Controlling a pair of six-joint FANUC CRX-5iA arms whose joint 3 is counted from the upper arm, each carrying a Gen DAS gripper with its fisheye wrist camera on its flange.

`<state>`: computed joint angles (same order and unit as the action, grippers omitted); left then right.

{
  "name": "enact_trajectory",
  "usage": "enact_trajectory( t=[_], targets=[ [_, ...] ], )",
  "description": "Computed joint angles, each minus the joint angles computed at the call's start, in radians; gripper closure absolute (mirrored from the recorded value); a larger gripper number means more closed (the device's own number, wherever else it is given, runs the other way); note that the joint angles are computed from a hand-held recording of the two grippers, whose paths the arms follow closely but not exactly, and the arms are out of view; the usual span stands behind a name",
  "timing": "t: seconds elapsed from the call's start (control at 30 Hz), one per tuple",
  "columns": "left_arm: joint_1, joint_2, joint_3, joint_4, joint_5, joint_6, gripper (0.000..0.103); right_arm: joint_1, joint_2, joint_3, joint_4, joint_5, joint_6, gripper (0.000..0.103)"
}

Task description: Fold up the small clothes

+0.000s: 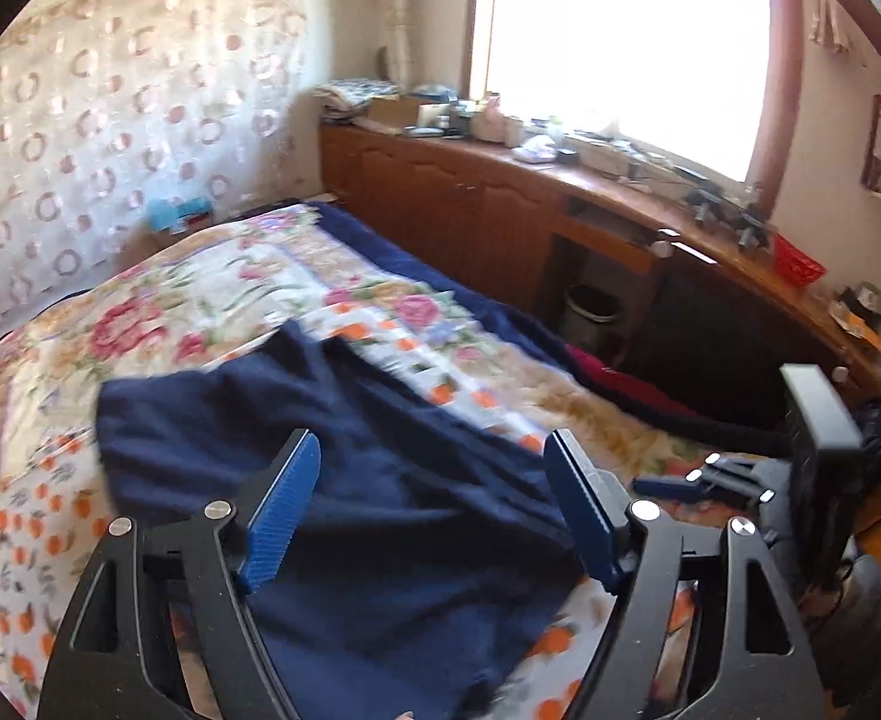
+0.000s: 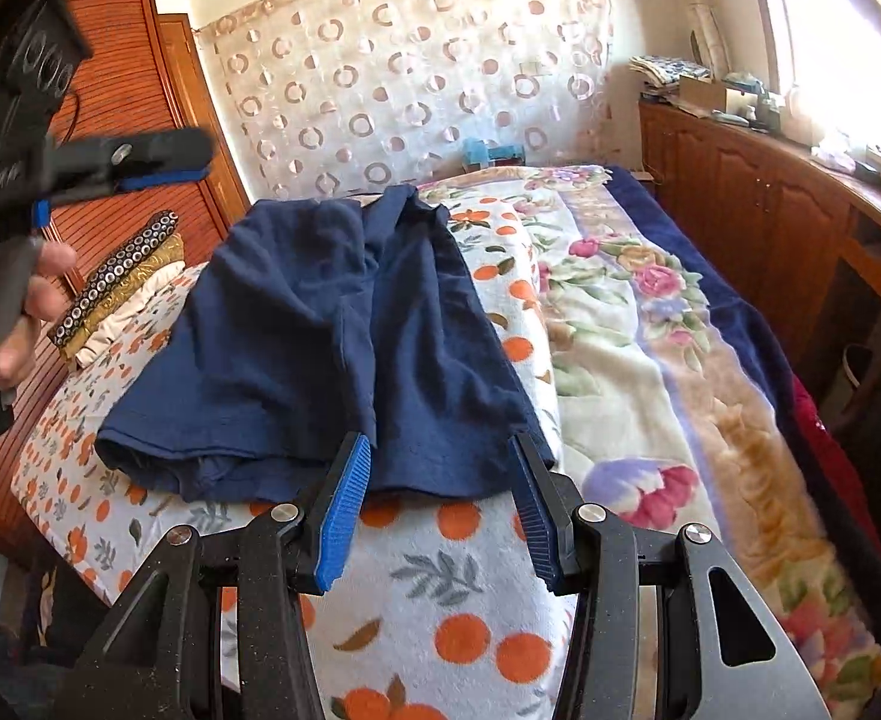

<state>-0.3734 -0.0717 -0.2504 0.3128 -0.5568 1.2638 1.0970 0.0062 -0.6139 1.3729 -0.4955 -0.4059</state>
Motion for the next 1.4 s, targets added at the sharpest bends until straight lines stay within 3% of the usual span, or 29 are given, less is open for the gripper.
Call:
enact_trajectory(
  t=[0.1, 0.23, 0.43, 0.5, 0.73, 0.93, 1.13, 1.23, 1.33, 1.4],
  targets=[
    [0.06, -0.039, -0.056, -0.006, -0.001, 0.0, 0.025, -0.023, 0.026, 0.031, 0.015, 0.029, 0.02, 0.054],
    [0.136, -0.059, -0.112, -0.003, -0.013, -0.013, 0.025, -0.043, 0.078, 0.116, -0.063, 0.046, 0.154, 0.054],
    [0.229, -0.051, -0.166, 0.046, 0.003, -0.049, 0.025, -0.075, 0.197, 0.328, -0.251, 0.071, 0.446, 0.054],
    [0.247, -0.043, -0.173, 0.052, 0.009, -0.061, 0.025, -0.078, 0.256, 0.435, -0.389, 0.069, 0.604, 0.054],
    [0.291, 0.01, -0.169, 0.073, 0.038, -0.094, 0.025, -0.109, 0.535, 0.965, -0.931, -0.091, 1.241, 0.054],
    [0.284, 0.043, -0.149, 0.022, 0.055, -0.061, 0.025, -0.16, 0.759, 1.358, -1.165, -0.299, 1.501, 0.054],
    [0.278, 0.054, -0.161, 0.048, 0.079, -0.093, 0.025, -0.191, 0.888, 1.606, -1.291, -0.436, 1.586, 0.054],
    [0.283, 0.063, -0.183, 0.108, 0.094, -0.134, 0.025, -0.196, 0.93, 1.689, -1.306, -0.485, 1.614, 0.054],
    [0.279, 0.078, -0.18, 0.091, 0.094, -0.118, 0.025, -0.203, 0.946, 1.726, -1.336, -0.51, 1.629, 0.055],
    [0.274, 0.083, -0.181, 0.082, 0.102, -0.112, 0.025, -0.216, 0.935, 1.72, -1.386, -0.499, 1.638, 0.074]
  ],
)
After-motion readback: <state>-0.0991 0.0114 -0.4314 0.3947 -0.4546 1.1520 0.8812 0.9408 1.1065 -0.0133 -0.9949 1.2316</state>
